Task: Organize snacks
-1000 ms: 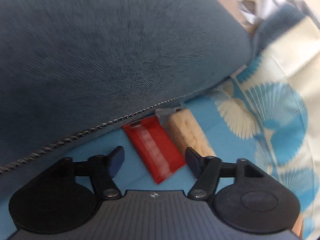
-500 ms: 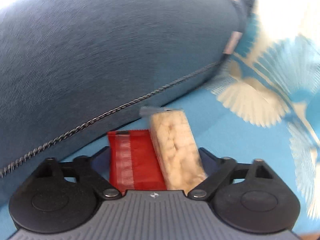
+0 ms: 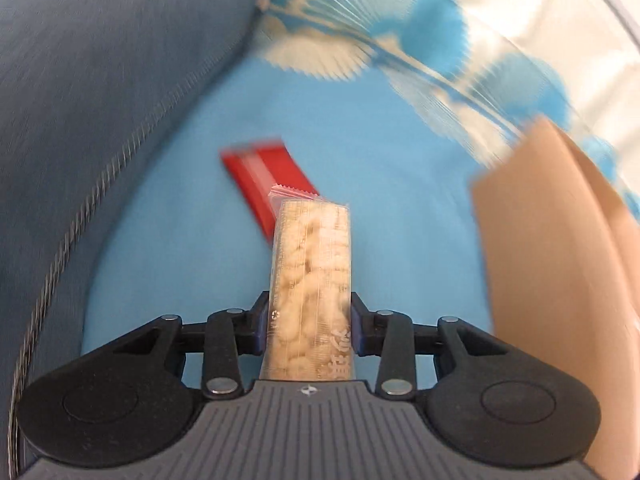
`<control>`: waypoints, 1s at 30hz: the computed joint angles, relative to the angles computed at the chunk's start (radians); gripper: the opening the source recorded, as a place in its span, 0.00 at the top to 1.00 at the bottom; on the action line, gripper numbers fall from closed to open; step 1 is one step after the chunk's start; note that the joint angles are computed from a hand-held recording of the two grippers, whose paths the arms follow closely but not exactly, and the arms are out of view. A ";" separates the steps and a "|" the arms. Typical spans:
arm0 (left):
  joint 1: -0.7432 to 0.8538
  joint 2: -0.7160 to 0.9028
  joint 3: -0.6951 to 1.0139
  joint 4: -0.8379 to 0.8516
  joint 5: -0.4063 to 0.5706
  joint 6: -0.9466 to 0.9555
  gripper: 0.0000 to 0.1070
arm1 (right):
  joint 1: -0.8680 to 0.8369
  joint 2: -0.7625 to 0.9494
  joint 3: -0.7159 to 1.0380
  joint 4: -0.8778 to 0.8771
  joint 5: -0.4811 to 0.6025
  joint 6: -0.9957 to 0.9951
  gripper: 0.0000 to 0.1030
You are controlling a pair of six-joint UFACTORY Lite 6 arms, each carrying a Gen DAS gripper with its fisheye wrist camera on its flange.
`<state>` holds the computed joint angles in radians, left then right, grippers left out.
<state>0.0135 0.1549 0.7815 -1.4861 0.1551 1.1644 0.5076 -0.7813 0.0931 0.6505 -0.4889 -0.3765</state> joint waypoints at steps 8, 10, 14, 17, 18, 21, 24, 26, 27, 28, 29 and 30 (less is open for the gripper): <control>0.050 -0.198 -0.082 -0.125 0.064 0.194 0.38 | 0.294 -0.121 -0.041 0.324 -0.114 -0.335 0.26; 0.022 -0.082 0.037 -0.254 -0.029 0.262 0.37 | 0.333 -0.134 -0.048 0.330 -0.129 -0.362 0.26; -0.057 0.194 0.321 -0.639 -0.256 0.536 0.17 | 0.325 -0.162 -0.059 0.276 -0.087 -0.353 0.26; -0.068 0.397 0.529 -0.760 -0.344 0.624 0.17 | 0.277 -0.155 -0.059 0.190 -0.049 -0.288 0.26; -0.076 0.437 0.561 -0.717 -0.377 0.580 0.17 | 0.262 -0.149 -0.057 0.165 -0.039 -0.268 0.26; -0.108 0.459 0.558 -0.423 -0.443 0.370 0.31 | 0.251 -0.142 -0.057 0.133 -0.030 -0.240 0.26; -0.104 0.384 0.444 -0.186 -0.402 0.262 0.54 | 0.289 -0.132 -0.055 0.155 -0.053 -0.269 0.26; -0.084 0.292 0.324 -0.065 -0.364 0.191 0.59 | 0.324 -0.126 -0.054 0.182 -0.070 -0.303 0.26; -0.072 0.236 0.258 0.007 -0.353 0.137 0.60 | 0.359 -0.125 -0.053 0.215 -0.089 -0.336 0.26; -0.055 0.171 0.182 0.097 -0.332 0.062 0.64 | 0.391 -0.129 -0.054 0.243 -0.103 -0.368 0.26; -0.024 0.091 0.103 0.154 -0.296 0.026 0.73 | 0.430 -0.138 -0.055 0.279 -0.120 -0.412 0.26; 0.011 0.012 0.031 0.168 -0.250 0.029 0.79 | 0.482 -0.146 -0.057 0.324 -0.147 -0.461 0.26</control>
<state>0.0240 0.1669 0.8128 -1.3180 -0.0949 1.1935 0.9891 -0.9274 0.0358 0.9742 -0.6358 -0.8377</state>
